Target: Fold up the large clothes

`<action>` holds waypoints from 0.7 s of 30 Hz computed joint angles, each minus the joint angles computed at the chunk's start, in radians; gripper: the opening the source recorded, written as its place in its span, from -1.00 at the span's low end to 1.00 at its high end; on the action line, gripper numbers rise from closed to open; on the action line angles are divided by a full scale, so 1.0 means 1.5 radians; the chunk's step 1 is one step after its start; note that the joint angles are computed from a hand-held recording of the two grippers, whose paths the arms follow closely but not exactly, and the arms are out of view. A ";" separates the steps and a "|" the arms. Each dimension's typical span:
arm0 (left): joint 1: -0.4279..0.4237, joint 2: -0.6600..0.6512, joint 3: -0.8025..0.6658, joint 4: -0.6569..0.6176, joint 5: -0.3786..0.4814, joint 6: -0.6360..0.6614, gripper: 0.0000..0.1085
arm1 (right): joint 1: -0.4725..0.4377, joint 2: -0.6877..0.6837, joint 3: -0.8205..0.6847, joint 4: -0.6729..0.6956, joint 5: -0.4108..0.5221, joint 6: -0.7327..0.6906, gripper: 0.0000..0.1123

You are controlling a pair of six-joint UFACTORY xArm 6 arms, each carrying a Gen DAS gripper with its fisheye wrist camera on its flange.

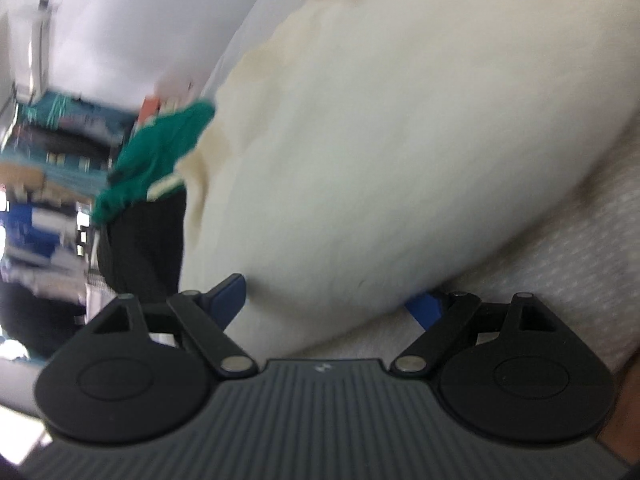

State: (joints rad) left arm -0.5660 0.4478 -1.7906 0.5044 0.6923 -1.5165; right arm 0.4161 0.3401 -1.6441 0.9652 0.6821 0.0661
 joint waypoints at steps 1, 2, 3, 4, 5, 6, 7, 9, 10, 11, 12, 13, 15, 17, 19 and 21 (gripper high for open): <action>0.001 0.000 0.002 -0.004 -0.002 -0.003 0.84 | -0.001 -0.005 0.010 0.005 -0.014 0.007 0.55; 0.002 -0.002 0.006 -0.007 -0.005 -0.006 0.84 | -0.001 -0.014 0.025 0.005 -0.035 0.018 0.55; 0.004 0.000 0.005 -0.010 -0.007 -0.007 0.84 | 0.000 -0.022 0.038 -0.002 -0.055 0.029 0.55; 0.006 0.001 0.006 -0.012 -0.009 -0.008 0.84 | 0.000 -0.031 0.051 -0.008 -0.077 0.041 0.55; 0.008 0.001 0.009 -0.013 -0.014 -0.011 0.84 | -0.001 -0.036 0.059 -0.007 -0.093 0.046 0.55; 0.009 -0.001 0.015 -0.010 -0.021 -0.018 0.84 | 0.000 -0.040 0.068 -0.008 -0.108 0.055 0.55; 0.012 -0.003 0.023 -0.005 -0.034 -0.029 0.84 | 0.001 -0.048 0.079 -0.017 -0.126 0.068 0.55; 0.019 -0.009 0.046 0.005 -0.074 -0.060 0.84 | 0.002 -0.058 0.097 -0.036 -0.154 0.086 0.55; 0.023 -0.013 0.060 0.013 -0.095 -0.084 0.84 | 0.003 -0.063 0.106 -0.052 -0.168 0.099 0.55; 0.029 -0.017 0.076 0.023 -0.120 -0.113 0.84 | -0.001 -0.059 0.102 -0.060 -0.170 0.102 0.55; 0.034 -0.020 0.088 0.031 -0.140 -0.139 0.84 | -0.001 -0.059 0.102 -0.073 -0.171 0.107 0.55; 0.039 -0.023 0.101 0.042 -0.162 -0.167 0.83 | -0.003 -0.055 0.097 -0.092 -0.165 0.117 0.55; 0.046 -0.026 0.113 0.076 -0.184 -0.218 0.83 | -0.004 -0.051 0.094 -0.118 -0.164 0.133 0.55; 0.051 -0.027 0.120 0.102 -0.195 -0.259 0.83 | -0.004 -0.047 0.091 -0.119 -0.171 0.142 0.55; 0.056 -0.029 0.126 0.126 -0.204 -0.296 0.82 | -0.004 -0.046 0.095 -0.117 -0.184 0.157 0.55; 0.057 -0.035 0.134 0.138 -0.207 -0.309 0.82 | -0.003 -0.041 0.090 -0.123 -0.193 0.179 0.55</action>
